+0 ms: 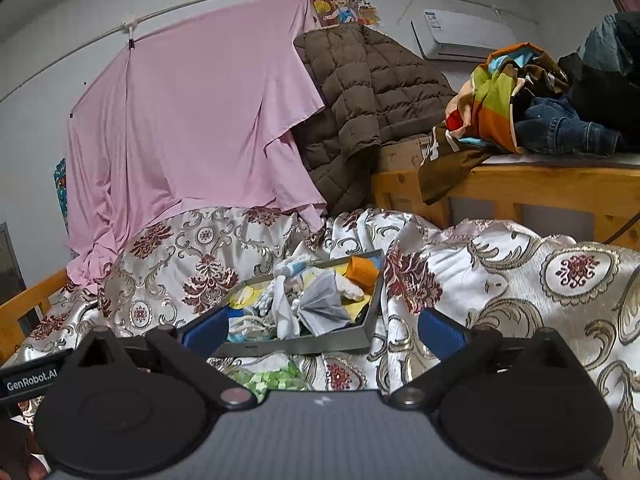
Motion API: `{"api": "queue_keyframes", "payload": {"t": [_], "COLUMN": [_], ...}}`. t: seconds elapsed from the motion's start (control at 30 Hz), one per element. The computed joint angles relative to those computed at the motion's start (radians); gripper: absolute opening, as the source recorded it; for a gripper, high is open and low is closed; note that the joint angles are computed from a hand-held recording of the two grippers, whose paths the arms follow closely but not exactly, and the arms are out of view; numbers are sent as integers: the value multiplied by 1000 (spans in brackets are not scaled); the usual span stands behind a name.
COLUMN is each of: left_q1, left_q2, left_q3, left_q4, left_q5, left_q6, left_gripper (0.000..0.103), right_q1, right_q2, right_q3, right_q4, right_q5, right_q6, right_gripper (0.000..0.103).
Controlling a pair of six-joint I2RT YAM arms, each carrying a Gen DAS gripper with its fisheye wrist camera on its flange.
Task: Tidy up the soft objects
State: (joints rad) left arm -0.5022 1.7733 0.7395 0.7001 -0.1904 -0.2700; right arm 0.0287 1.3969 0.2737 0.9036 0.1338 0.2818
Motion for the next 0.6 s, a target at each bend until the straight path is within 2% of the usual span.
{"api": "queue_keyframes", "payload": {"t": [0.6], "left_q1": [61], "left_q2": [-75], "left_q3": [-194], "left_q4": [88], "left_q5": [39], "left_q6": [-17], "left_gripper": [102], "right_q1": [147], "right_q2": [-57], "right_q3": [-71], "right_q4": [-52], "right_q5": [124], "right_q6": [-7], "right_gripper": [103]}}
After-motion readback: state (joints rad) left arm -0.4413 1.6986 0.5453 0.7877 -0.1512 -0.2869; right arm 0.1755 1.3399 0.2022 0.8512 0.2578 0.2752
